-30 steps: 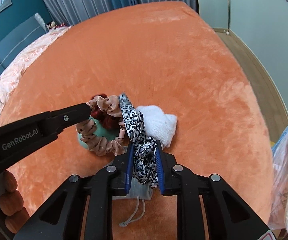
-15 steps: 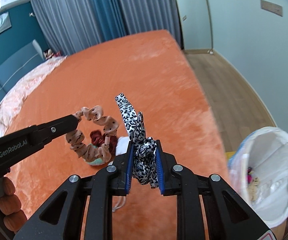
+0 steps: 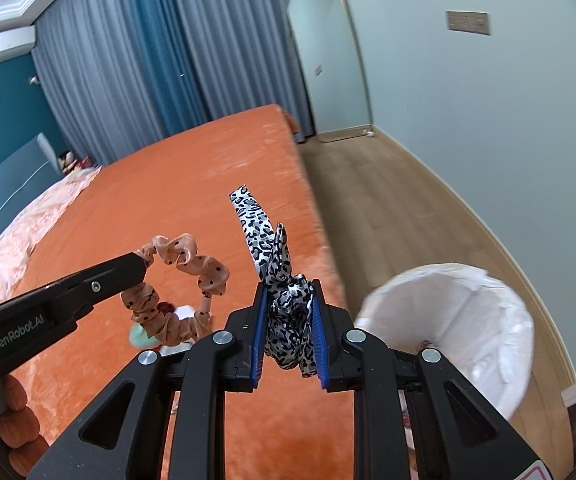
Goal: Collect trash
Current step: 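Carry the scrunchie and scarf over the trash bin and open both grippers, then move both open grippers back over the remaining items on the bed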
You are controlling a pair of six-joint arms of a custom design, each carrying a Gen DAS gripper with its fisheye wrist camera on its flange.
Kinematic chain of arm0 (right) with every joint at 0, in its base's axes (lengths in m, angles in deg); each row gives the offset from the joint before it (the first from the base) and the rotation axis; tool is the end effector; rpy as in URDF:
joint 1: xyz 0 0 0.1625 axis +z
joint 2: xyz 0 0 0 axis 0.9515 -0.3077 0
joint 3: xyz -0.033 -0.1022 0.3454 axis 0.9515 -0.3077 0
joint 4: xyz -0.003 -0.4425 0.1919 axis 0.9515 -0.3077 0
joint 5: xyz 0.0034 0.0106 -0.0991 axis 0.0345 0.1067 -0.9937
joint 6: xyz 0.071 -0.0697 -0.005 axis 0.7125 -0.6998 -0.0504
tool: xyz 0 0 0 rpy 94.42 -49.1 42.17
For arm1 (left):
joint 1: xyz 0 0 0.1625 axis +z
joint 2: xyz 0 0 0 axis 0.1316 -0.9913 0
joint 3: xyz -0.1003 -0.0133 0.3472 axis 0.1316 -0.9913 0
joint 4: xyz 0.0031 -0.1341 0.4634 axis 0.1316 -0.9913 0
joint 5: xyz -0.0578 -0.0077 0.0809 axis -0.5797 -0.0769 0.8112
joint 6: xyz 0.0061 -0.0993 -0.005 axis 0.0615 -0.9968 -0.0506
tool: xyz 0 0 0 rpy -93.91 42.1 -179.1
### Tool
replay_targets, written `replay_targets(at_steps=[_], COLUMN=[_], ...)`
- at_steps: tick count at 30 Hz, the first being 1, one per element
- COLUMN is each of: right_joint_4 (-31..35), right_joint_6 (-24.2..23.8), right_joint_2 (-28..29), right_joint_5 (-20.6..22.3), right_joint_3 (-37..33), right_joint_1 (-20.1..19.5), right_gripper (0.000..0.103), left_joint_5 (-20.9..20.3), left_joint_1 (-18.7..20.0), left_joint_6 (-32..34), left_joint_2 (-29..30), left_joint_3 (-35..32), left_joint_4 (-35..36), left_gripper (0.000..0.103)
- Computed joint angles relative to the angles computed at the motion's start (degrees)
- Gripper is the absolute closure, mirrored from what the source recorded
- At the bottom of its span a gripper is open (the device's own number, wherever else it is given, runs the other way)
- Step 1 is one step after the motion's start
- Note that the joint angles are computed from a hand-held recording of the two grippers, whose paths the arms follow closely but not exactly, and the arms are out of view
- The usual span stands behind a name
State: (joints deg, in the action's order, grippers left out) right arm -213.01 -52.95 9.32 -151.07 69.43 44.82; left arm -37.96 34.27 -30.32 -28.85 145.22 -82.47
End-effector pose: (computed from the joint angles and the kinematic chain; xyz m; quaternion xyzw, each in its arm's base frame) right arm 0.3228 -0.4660 0.1058 0.1915 -0.8885 0.3483 0.2294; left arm -0.1954 -0.4518 0.2676 0.1214 0.8970 -0.3619 0.2229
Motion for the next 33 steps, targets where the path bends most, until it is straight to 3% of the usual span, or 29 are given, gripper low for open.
replay_targets(at_steps=[12,22,24,26,28,33], right_joint_4=[-2.1,-3.1,-3.8,-3.9,-4.6,-4.3], right_joint_6=[0.4,-0.2,-0.3,0.0,0.1,0.1], right_joint_2=[-9.9,-12.8,-12.8,-13.5,-13.9,-14.2], right_joint_5=[-1.6,-2.6,-3.4,-3.4,-3.7,-4.1], right_joint_3=[6.9,8.9,9.0,9.4,9.8,10.0], right_joint_1=[-4.8,-7.3,-7.5,-7.9,-8.1,-8.2], right_gripper=[0.084,0.079,0.077,0.069,0.064,0.063], left_joint_5=[-4.8,-8.6,-8.9,-8.6,-7.8,-6.1], left_joint_1=[-2.7,-2.7,-2.6,-2.6,-2.8,-2.6], left_joint_6=[2.0,3.9,4.2,2.9,2.2,0.4], left_joint_2=[12.2,19.1,20.1,20.9,20.9,19.8], left_joint_3=[-4.2,-7.3,-8.0,-8.6,-8.5,-7.5], left_joint_4=[-3.8,-7.8,-8.6,-8.3,-8.7,-6.6], left_gripper=[0.093,0.091,0.083,0.060,0.056,0.056])
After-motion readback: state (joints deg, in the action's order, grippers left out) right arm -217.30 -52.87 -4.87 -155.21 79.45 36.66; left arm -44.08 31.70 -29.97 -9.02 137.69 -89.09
